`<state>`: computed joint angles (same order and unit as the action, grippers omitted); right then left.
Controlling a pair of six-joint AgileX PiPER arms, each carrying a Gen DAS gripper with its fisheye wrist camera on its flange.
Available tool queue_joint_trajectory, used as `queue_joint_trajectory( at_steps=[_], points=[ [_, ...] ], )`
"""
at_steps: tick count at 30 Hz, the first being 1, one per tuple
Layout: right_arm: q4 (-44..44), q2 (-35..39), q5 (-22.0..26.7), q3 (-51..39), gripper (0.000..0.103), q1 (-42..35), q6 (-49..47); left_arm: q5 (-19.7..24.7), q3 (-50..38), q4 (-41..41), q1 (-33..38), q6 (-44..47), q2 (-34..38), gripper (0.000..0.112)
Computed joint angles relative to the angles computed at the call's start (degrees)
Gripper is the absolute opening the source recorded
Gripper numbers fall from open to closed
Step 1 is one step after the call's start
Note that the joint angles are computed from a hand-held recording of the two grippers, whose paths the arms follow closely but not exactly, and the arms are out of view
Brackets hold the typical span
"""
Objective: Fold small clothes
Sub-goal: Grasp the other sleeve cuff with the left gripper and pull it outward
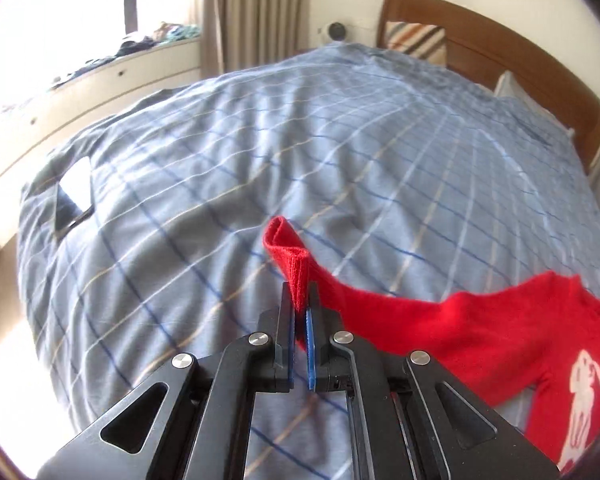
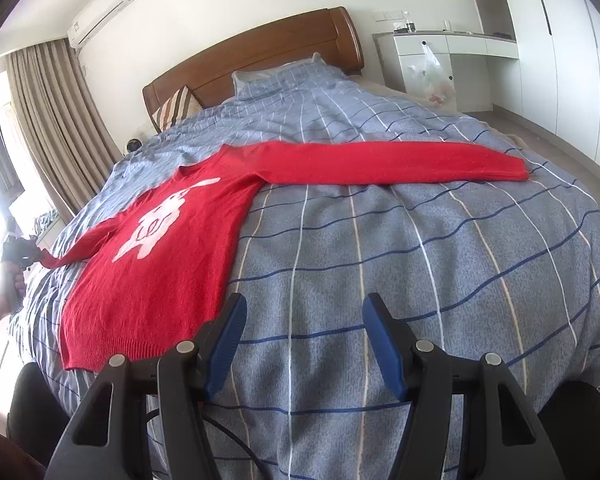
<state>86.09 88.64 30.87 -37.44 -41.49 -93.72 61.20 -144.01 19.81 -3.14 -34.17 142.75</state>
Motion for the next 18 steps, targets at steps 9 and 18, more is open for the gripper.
queue_joint_trajectory(
  at_steps=[9,18],
  points=[
    [0.7,0.8,-2.0,0.1,0.060,1.6,-0.8,-3.7,11.1,1.8,2.1,-5.8,-0.3,0.002],
    [1.3,1.8,-2.6,-0.2,0.060,1.2,-0.7,-11.8,19.5,-4.2,5.1,-5.4,-3.2,0.003]
  ],
)
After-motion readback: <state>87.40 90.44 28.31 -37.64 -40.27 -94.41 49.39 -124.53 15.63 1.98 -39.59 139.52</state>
